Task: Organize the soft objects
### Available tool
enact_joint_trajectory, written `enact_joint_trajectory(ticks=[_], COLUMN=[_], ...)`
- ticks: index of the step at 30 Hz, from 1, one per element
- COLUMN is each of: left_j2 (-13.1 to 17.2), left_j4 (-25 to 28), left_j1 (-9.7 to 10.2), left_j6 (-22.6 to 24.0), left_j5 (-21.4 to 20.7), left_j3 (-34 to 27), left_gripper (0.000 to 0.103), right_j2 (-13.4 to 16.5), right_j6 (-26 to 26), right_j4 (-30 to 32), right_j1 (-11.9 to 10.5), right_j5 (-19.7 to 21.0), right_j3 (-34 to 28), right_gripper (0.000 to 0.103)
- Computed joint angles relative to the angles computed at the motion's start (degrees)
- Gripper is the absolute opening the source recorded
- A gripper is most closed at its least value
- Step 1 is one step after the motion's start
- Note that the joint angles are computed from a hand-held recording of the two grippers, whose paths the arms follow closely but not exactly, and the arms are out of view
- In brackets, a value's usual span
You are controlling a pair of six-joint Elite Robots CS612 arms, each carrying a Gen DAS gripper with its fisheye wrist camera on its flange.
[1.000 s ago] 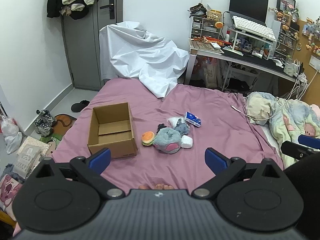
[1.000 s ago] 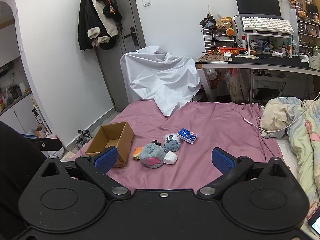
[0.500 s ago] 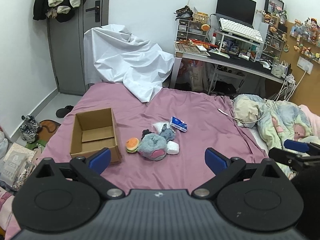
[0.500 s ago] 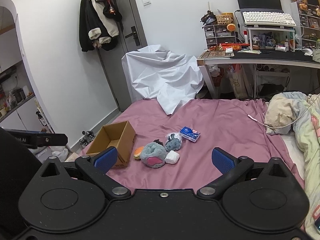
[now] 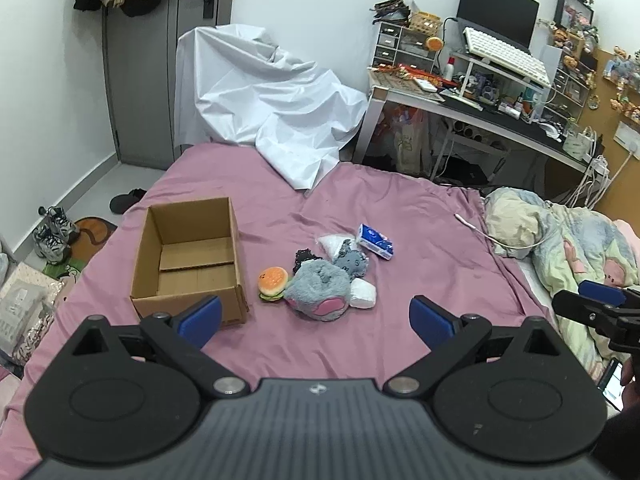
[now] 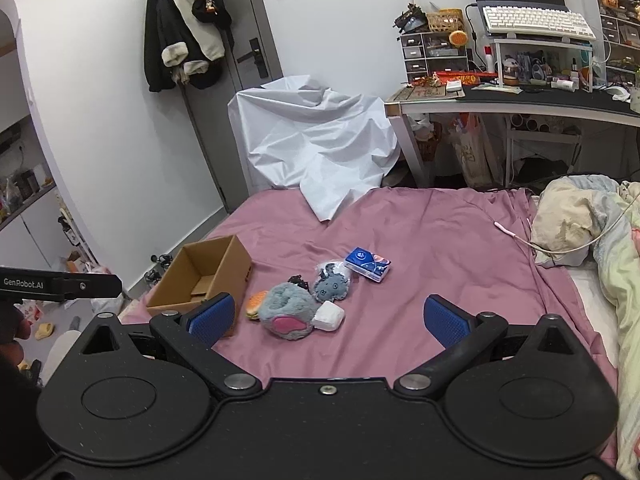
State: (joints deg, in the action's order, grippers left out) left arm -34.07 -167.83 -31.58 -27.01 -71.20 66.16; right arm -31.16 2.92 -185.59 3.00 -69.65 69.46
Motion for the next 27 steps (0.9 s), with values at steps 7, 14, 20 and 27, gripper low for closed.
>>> enact_joint_trajectory(ticks=[7, 14, 20, 27], left_j2=[2.93, 6.26, 9.38, 13.31], left_j4=[1.95, 3.93, 5.76, 9.02], left_j1=[1.41, 2.61, 3.73, 4.86], left_j6=[-0.91, -0.87, -2.76, -4.36], left_j5=[-1.80, -4.54, -7.85, -11.15], left_j3=[-4.05, -9.11, -13.69, -19.88], left_gripper=[0.098, 0.097, 0.091, 0.082], right_j2=[3.01, 6.29, 9.66, 13.69], right_j6=[-1.21, -3.62, -5.13, -8.88], right_j4=[5.37, 11.44, 17.70, 25.41], right_j1=[0.50, 1.11, 1.70, 2.44], right_j5=[-0.72, -0.82, -1.31, -1.17], right_j3=[-5.30, -11.75, -18.71, -26.92], right_gripper=[0.101, 0.098, 0.093, 0.087])
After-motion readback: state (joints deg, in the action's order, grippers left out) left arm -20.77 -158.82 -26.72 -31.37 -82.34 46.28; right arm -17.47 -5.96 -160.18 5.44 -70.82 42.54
